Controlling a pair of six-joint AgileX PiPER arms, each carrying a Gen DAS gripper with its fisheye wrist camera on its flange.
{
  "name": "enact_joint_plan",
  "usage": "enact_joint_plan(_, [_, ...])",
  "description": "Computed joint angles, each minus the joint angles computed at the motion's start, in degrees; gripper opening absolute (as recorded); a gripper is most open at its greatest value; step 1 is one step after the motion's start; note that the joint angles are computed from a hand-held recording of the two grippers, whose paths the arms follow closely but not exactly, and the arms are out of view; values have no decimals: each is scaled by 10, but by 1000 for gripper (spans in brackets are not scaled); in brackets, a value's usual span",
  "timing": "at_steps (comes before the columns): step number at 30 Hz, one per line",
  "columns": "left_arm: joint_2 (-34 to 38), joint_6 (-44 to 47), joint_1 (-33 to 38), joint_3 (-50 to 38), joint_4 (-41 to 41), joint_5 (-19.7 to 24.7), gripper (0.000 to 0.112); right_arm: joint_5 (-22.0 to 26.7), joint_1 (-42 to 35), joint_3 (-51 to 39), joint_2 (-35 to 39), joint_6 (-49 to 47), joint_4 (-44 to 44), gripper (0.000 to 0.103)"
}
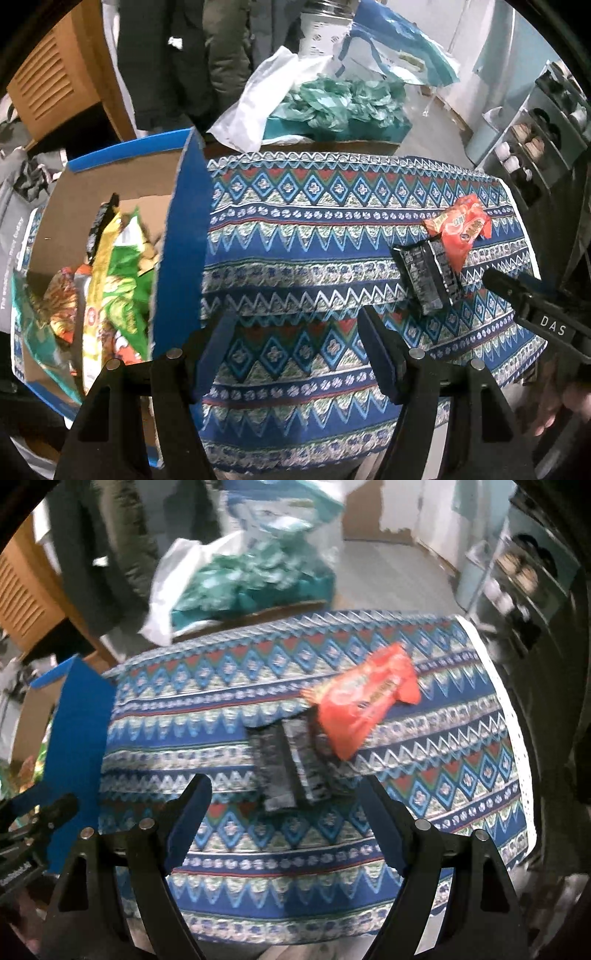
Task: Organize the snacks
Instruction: 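Withdraw both grippers from the box toward the orange bag on the cloth, then grasp the orange bag with the right gripper while the left gripper grasps the black bag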
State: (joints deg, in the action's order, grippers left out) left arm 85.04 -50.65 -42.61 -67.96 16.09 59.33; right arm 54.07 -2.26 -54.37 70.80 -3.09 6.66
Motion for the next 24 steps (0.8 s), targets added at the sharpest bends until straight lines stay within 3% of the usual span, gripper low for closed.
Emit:
enact_joint_plan(6, [66, 17, 11, -60, -21, -5, 71, -7, -78, -13, 56, -42, 36, 81])
enact_joint_plan(13, [146, 24, 29, -131, -46, -17, 72, -22, -106, -51, 124, -40, 37, 81])
enact_joint_plan(24, [270, 44, 68, -255, -67, -17, 72, -43, -141, -135, 270, 46, 71, 81])
